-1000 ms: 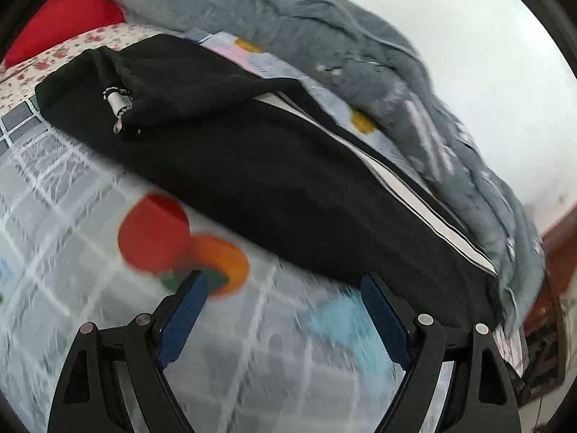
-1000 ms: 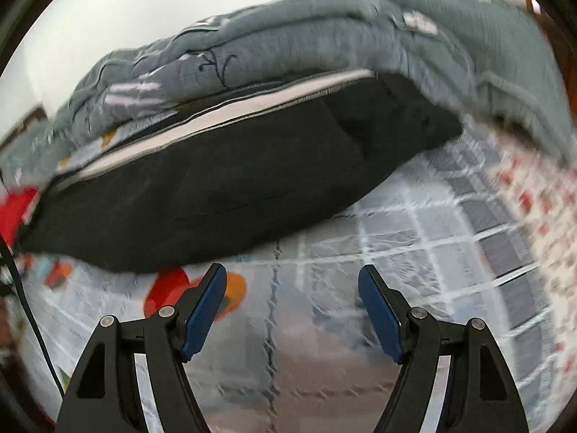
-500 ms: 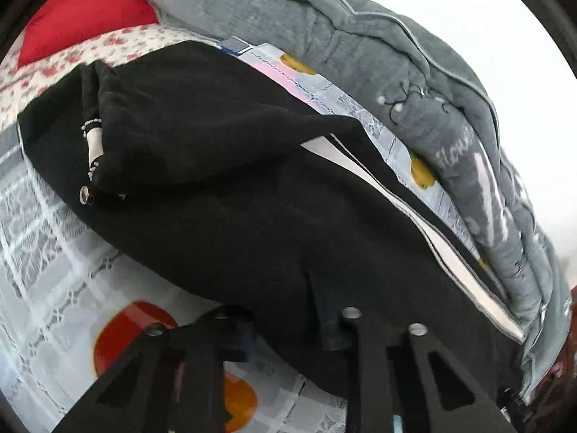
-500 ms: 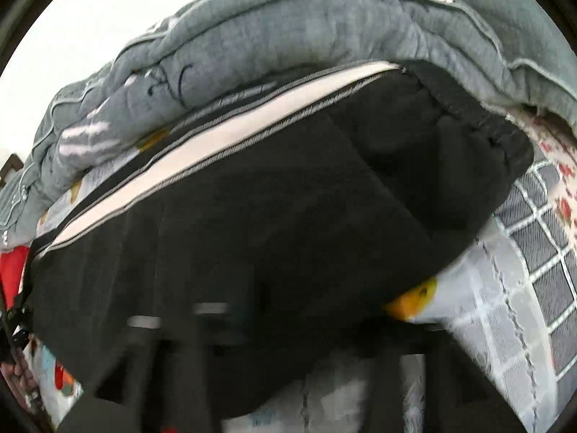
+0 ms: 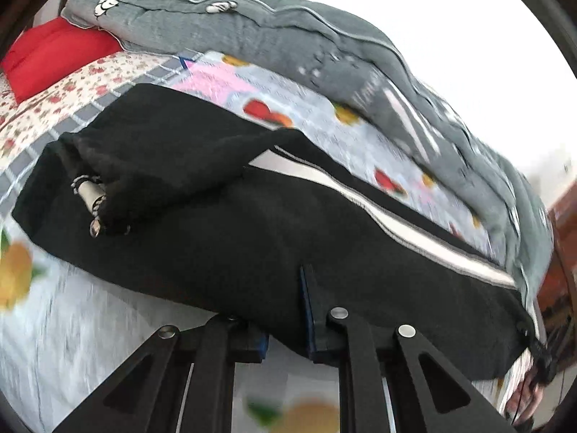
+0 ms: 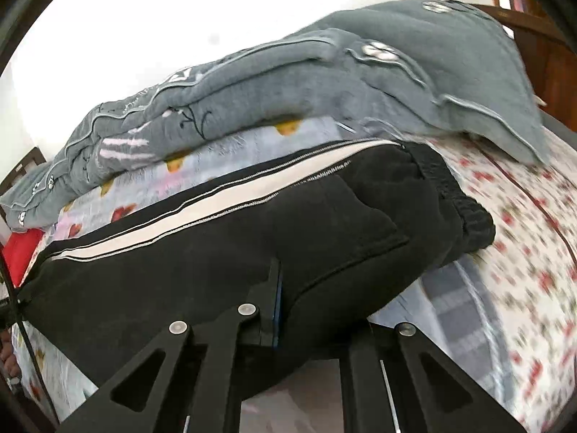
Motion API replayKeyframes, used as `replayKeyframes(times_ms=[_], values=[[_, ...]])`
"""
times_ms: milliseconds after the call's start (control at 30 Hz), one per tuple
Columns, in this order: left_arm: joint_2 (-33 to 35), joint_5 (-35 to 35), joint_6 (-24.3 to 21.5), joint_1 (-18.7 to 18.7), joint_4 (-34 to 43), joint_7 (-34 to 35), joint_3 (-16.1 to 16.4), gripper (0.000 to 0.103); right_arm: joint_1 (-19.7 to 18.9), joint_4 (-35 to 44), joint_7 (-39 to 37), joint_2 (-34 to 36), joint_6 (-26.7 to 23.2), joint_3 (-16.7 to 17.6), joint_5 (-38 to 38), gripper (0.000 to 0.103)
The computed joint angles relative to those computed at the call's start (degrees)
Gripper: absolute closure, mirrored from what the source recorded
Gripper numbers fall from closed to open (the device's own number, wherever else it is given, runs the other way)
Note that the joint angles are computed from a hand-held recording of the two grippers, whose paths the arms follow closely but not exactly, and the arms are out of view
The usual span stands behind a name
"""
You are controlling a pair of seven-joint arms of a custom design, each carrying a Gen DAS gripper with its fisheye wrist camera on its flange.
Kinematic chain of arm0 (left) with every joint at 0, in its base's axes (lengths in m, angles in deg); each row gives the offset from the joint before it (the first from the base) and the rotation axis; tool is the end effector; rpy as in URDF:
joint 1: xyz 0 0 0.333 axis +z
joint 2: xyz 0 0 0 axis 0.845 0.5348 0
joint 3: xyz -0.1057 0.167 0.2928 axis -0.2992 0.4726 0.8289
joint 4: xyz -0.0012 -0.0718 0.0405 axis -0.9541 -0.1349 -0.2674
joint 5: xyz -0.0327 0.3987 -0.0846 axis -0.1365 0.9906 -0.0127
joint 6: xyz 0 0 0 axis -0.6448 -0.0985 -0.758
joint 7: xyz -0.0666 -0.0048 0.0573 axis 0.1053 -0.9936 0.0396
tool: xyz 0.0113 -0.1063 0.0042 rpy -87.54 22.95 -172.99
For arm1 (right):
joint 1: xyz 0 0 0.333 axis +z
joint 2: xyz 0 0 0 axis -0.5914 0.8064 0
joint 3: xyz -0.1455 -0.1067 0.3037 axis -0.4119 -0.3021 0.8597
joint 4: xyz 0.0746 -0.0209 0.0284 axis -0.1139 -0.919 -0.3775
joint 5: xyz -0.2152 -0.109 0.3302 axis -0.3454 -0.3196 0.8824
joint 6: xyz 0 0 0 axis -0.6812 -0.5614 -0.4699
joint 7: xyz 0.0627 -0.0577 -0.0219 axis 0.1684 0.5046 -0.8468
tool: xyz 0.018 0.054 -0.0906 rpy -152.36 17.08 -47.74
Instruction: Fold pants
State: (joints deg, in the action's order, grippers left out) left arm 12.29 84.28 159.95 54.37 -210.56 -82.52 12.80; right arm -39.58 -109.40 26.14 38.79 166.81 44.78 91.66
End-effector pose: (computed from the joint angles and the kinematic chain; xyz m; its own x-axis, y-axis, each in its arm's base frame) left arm 0.3953 -0.1817 0.4402 0.5443 -0.7367 0.4012 -0.4939 -0.6680 -0.5566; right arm 0.6341 -0.0891 0.4748 0.2644 -0.9504 -0.1637 -0.7249 -0.0839 -0.6837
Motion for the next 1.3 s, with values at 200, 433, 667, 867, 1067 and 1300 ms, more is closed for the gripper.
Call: replayKeyframes(times_ms=[200, 433, 667, 867, 1067, 1300], values=[[-3.44, -2.12, -0.92, -4.19, -3.29, -2.75, -3.58, 0.087, -2.52, -5.68, -3.18, -4.24, -0.42, -2.58, 0.26, 0.093], [-6.92, -7.94, -7.94, -10.83, -5.49, -1.02, -4.28, 0.077, -2.42, -12.47, 0.64, -8.83, 4.66, -3.75, -8.04, 0.062], [-16.71, -9.78, -15.43, -15.19, -8.87, -0.53, -5.69, 0.046, -1.49, -20.00, -5.79, -18.99, 5.69, -5.90, -4.18, 0.056], [-19.97, -6.51, -19.66, -13.75, -9.98, 0.50, -4.05, 0.034, 0.20, -22.43, -6.48, -23.31, 3.65, -5.91, -2.64, 0.055], [-16.53, -5.07, -19.50, -10.02, -8.97, 4.49, -2.50, 0.050, 1.61, -24.74, -5.58, -25.34, 4.48, -5.00, -3.98, 0.055], [-13.38, -0.52, -16.17, -5.27, -8.24, 3.17, -0.82, 0.093, 2.06, -26.54, -0.45, -24.43, 7.72, -2.56, -9.28, 0.055]])
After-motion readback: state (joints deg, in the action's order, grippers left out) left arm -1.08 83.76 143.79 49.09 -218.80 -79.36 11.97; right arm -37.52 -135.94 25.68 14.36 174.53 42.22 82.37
